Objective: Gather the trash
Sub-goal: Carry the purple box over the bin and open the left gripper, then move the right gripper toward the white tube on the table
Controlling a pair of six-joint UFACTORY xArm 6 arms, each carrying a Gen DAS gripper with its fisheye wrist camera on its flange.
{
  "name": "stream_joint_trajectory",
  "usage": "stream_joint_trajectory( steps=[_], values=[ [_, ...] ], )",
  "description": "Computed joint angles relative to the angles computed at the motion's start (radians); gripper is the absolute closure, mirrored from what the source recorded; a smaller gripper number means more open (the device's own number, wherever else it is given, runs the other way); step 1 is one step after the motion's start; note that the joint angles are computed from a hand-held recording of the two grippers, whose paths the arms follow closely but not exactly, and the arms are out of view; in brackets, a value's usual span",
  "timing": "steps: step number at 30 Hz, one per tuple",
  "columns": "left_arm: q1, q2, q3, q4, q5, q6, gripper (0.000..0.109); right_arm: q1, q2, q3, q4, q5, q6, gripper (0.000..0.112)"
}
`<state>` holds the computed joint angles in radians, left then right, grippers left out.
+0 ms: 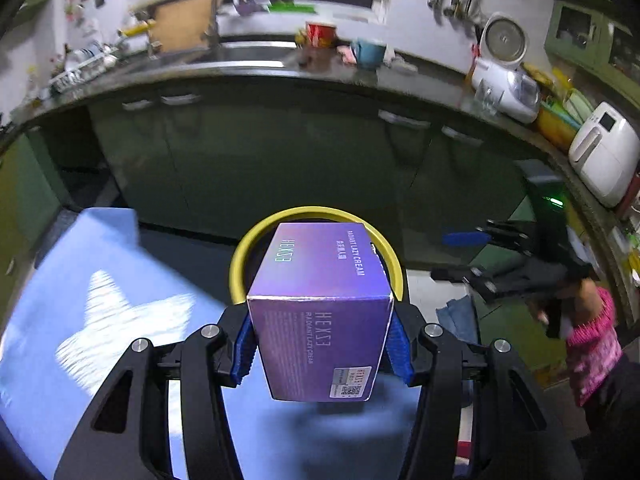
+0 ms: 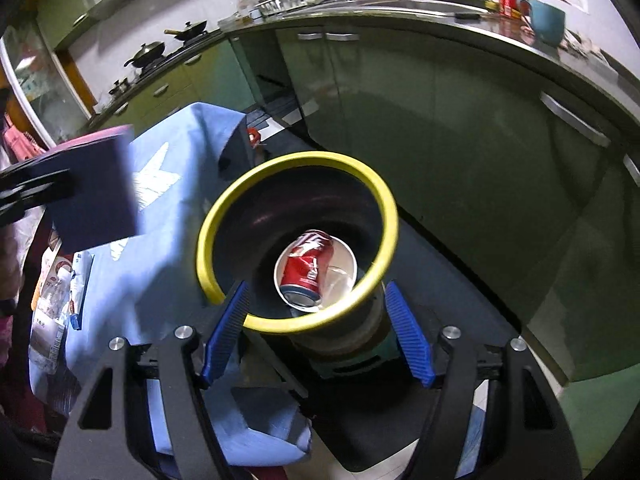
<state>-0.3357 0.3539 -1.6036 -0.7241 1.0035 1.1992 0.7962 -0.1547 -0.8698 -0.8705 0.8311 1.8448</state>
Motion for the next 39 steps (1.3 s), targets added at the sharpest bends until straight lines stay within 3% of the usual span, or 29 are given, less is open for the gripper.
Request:
stream_joint_trajectory(
  steps=[7,10,16,20,26,31,36,39],
  values=[
    [-0.14,0.247,-0.242,0.1,-0.009,-0.226,0.054,-0.003,-0.055,0.063,-0.006,-0.002,0.045,0.044],
    [-0.155,0.321,-0.335,0.116,0.004,-0.309,0.041,0.004,-0.059,0.065,0.001,0.008,0.045,0.044],
    [-0.111,0.266,-0.308,0.055,-0.012,-0.304,0.03,0.014,-0.05,0.048,0.003,0.021,0.046,0.044],
    [-0.043,0.146,-0.198,-0.034,-0.034,-0.236,0.027,0.014,-0.022,0.019,-0.001,0.01,0.033,0.044],
    [0.153,-0.02,-0.06,-0.193,-0.013,-0.151,0.019,0.031,0.051,-0.082,0.031,0.042,-0.038,0.043],
    [0.34,-0.113,0.058,-0.339,-0.102,-0.075,0.011,0.046,0.145,-0.213,0.062,0.075,-0.125,0.043],
    [0.486,-0.106,0.101,-0.426,-0.194,-0.007,0.01,0.047,0.338,-0.449,0.133,0.057,-0.296,0.043],
    [0.515,-0.082,0.122,-0.48,-0.334,0.071,0.01,0.04,0.485,-0.633,0.208,0.037,-0.428,0.043]
  ],
)
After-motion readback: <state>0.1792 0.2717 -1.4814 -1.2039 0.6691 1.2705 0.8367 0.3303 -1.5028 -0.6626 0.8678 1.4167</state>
